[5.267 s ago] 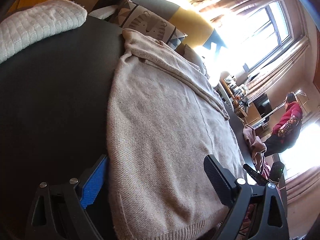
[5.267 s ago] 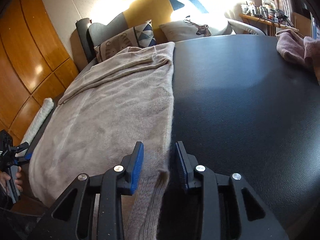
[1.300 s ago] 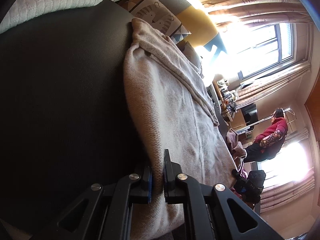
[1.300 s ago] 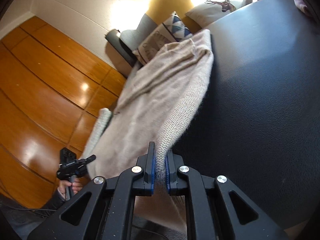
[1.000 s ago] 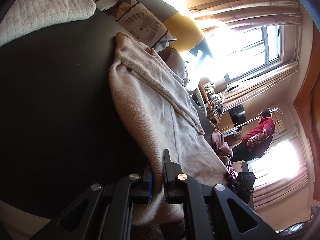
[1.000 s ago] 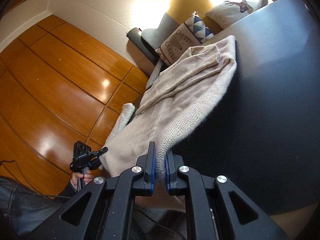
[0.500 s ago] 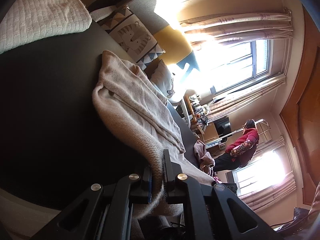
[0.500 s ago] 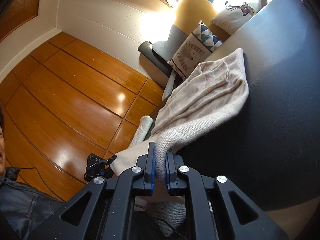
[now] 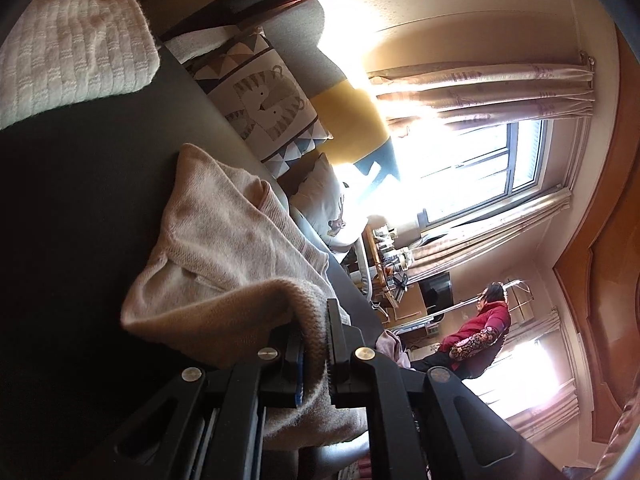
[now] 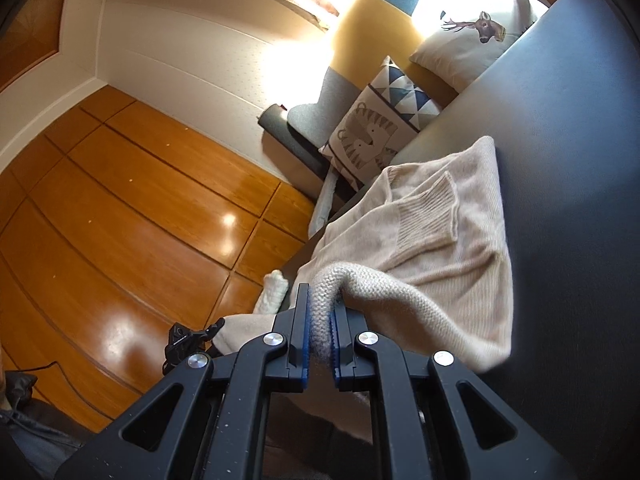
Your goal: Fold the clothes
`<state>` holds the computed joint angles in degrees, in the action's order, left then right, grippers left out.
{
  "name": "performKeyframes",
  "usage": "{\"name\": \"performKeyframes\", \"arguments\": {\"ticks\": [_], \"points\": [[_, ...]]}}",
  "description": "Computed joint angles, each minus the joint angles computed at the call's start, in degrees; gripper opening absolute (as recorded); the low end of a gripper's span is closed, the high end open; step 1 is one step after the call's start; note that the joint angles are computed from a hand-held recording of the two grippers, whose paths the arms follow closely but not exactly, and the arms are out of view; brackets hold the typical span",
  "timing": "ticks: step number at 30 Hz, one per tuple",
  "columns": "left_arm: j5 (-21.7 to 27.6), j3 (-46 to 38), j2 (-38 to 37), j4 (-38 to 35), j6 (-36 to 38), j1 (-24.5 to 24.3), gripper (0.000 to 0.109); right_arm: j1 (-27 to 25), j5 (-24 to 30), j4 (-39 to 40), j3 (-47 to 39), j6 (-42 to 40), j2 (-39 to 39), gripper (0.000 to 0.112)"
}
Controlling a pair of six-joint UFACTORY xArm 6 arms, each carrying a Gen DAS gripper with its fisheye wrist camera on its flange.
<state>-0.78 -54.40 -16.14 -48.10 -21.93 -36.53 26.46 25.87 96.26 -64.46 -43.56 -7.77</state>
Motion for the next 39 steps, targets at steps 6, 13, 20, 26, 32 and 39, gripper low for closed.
{"name": "performKeyframes", "arguments": {"ticks": [6,13,20,26,32,39], "points": [[4.33,-8.43,9.22,-13.64,11.76,4.41,0.007,-1.99,-0.6,-6.01,-8.43,7.94,10.24,0.008],[9.4,-13.4,17.63,-9.9,6.63,8.97,0.009,-2.69,-3.25,-21.0,-14.38,24.19,18.89,0.012],[11.92,-12.41,18.22,-11.11,7.03,9.69,0.017,-2.3,-3.89,-18.45,-13.17,20.01,17.33,0.062],[11.14,-8.02,13.58,-7.2,3.81,9.5,0.021,-2.3,-3.3,-15.5,-8.75,17.2,12.22,0.067],[11.87,-2.26,8.03,-1.78,-0.47,7.71,0.022,-1.37,-1.81,-8.0,-1.66,10.79,5.39,0.067],[10.95,3.81,3.49,-3.4,-0.71,4.17,0.022,-0.09,0.38,-5.28,4.2,9.24,0.86,0.067]]}}
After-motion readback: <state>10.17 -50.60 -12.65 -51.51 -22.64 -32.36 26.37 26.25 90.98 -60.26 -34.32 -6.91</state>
